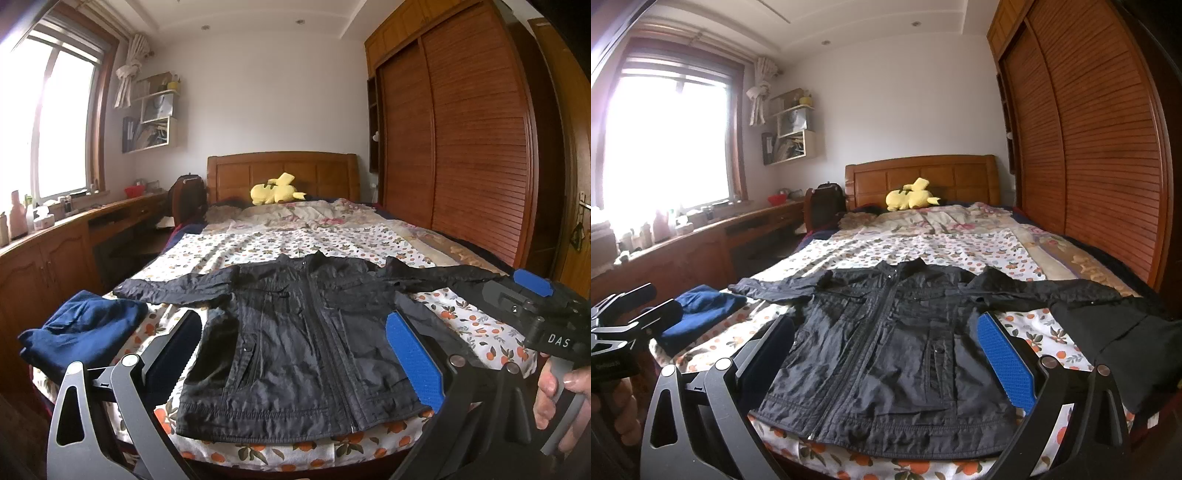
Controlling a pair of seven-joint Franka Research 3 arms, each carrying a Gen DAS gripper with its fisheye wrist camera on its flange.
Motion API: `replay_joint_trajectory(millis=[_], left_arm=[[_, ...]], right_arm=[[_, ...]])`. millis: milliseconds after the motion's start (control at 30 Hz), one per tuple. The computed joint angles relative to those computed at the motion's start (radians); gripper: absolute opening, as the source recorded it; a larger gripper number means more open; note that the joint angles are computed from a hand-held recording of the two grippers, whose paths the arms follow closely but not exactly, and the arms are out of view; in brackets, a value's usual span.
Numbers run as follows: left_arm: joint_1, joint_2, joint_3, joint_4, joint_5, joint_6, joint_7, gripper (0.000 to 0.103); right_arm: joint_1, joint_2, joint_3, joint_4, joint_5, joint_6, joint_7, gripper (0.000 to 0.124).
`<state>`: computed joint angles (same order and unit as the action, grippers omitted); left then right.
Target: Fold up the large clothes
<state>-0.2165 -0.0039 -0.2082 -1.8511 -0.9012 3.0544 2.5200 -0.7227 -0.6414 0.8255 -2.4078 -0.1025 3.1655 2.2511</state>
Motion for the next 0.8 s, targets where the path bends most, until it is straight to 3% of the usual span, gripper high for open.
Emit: replay_joint_trajectory(millis=[400,800], left_arm=[[0.022,0.034,-0.016,0.016,-0.007,-0.016,0.002,0.101],[0.104,0.124,-0.059,0.053,0.153,-0.025,-0.145,0.101]], right_arm=[[0.002,0.019,-0.005,-0.004,-0.016,0.001,0.006,0.096],[-0.112,0.116,0.112,0.036,-0.028,0.034,-0.007,0.096]])
